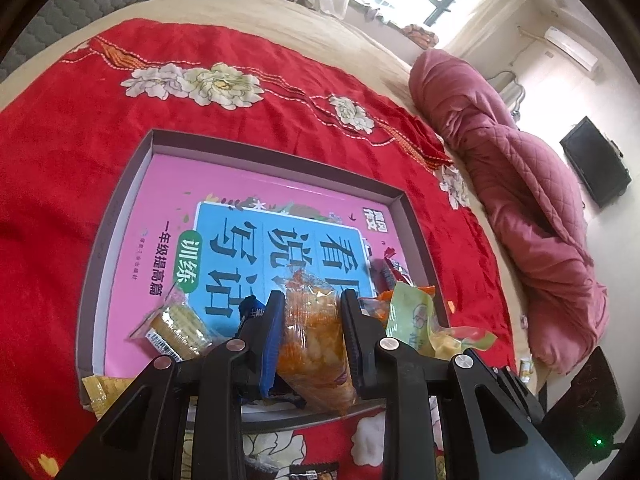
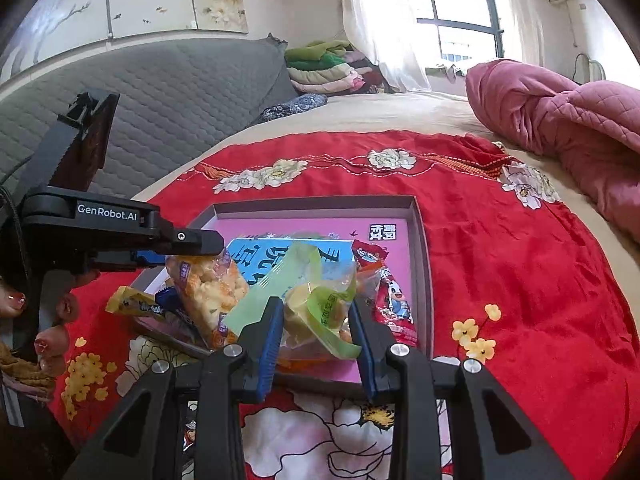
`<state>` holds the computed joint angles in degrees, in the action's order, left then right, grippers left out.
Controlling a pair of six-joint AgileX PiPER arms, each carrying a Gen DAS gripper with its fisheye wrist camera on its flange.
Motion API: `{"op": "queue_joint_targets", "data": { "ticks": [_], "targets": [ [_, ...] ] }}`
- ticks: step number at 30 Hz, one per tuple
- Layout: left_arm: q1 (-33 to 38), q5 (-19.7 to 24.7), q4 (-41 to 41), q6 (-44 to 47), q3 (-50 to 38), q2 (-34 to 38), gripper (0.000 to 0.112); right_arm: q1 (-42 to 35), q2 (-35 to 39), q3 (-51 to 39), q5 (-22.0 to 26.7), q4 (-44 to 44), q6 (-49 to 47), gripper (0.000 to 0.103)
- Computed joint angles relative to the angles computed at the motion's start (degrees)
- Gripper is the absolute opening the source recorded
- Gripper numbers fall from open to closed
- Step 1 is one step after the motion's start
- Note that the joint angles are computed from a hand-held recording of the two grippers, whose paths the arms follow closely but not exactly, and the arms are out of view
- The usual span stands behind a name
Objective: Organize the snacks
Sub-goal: 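Lower the puffed-snack bag into the tray and open the left tool while the right tool releases the green packet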
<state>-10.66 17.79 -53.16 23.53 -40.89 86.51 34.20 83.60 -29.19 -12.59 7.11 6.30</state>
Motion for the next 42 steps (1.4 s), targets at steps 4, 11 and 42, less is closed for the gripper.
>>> {"op": "queue_joint_targets", "data": {
  "ticks": [4, 11, 42],
  "targets": [
    [-0.8, -1.5, 6.1, -5.8, -0.1, 0.2, 0.029, 0.6, 1.0, -0.6, 0.1, -0.5, -0.2, 0.034],
    [0.0, -1.8, 5.3, -5.4, 0.2, 0.4, 0.029, 2.1, 2.9, -1.7, -0.1, 6.4, -8.0, 0.034],
    [1.3, -3.1, 3.6, -5.4, 1.1, 0.3, 0.029, 0.6, 5.3, -2.0, -1.5, 6.0, -7.8, 0.038]
  ]
}}
